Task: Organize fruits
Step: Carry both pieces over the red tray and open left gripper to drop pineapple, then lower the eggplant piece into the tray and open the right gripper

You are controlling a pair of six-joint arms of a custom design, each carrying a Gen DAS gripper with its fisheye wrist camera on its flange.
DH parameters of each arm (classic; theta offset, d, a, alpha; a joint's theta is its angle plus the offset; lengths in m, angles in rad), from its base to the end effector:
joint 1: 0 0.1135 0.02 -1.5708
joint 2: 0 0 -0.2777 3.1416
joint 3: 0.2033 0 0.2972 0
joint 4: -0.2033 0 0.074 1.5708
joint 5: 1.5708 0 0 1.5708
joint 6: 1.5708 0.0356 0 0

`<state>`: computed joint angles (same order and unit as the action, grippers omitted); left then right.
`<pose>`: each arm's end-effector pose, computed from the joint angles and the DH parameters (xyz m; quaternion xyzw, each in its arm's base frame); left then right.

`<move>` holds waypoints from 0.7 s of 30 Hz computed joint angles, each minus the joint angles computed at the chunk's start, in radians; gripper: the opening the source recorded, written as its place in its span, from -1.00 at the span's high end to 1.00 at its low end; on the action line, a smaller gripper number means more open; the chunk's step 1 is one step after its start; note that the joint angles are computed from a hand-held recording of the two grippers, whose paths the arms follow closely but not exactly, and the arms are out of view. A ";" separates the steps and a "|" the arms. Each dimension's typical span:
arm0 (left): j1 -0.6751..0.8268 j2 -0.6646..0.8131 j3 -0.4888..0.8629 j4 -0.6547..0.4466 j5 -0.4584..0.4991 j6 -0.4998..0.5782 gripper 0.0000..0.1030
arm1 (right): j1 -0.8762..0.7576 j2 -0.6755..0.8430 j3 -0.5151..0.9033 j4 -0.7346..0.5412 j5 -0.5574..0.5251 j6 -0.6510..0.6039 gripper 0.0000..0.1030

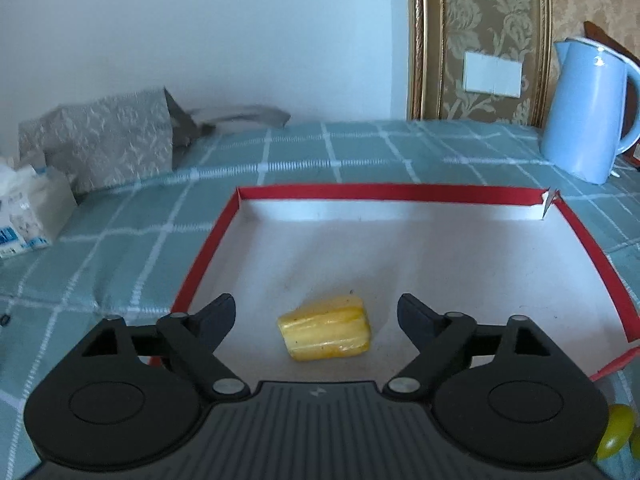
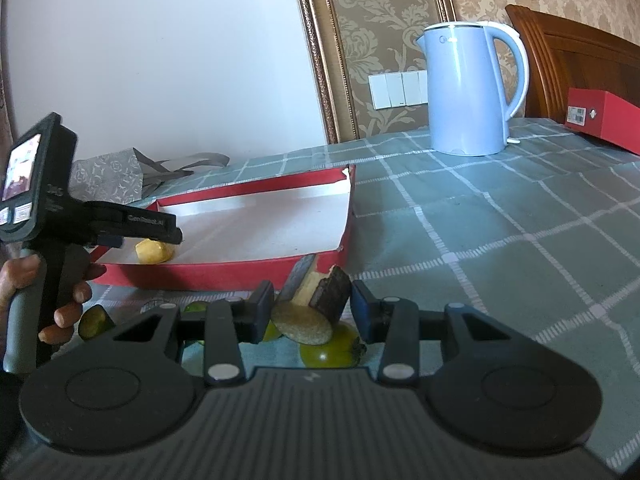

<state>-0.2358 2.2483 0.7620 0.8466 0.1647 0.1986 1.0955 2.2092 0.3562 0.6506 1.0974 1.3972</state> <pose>0.3545 -0.0912 -0.0202 0.2280 0.8617 -0.0818 0.4459 0.1172 0.1585 -0.0439 0.2205 0.8149 -0.0153 0.5358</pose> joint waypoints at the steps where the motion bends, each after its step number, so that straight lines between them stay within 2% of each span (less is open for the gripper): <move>1: 0.000 -0.005 -0.017 0.024 -0.003 0.007 -0.72 | -0.001 -0.003 0.002 -0.007 0.001 0.000 0.23; 4: 0.012 -0.018 -0.066 0.098 -0.014 -0.003 -0.72 | 0.002 -0.003 0.010 -0.028 0.004 0.010 0.23; 7: 0.056 -0.028 -0.146 0.217 -0.007 -0.005 -0.72 | 0.011 -0.006 0.022 -0.067 0.012 0.030 0.23; 10: 0.139 -0.035 -0.240 0.328 0.058 -0.003 -0.73 | 0.019 -0.009 0.034 -0.104 0.017 0.047 0.23; 13: 0.241 -0.042 -0.305 0.384 0.156 0.005 -0.79 | 0.029 -0.013 0.042 -0.134 0.022 0.059 0.23; 15: 0.308 -0.031 -0.328 0.410 0.225 0.026 -0.94 | 0.036 -0.017 0.047 -0.158 0.024 0.071 0.23; 18: 0.363 -0.034 -0.325 0.355 0.267 0.050 -0.95 | 0.039 -0.035 0.049 -0.179 0.014 0.066 0.23; 21: 0.392 -0.051 -0.308 0.263 0.313 0.067 -0.95 | 0.006 -0.069 0.010 -0.061 -0.031 -0.039 0.23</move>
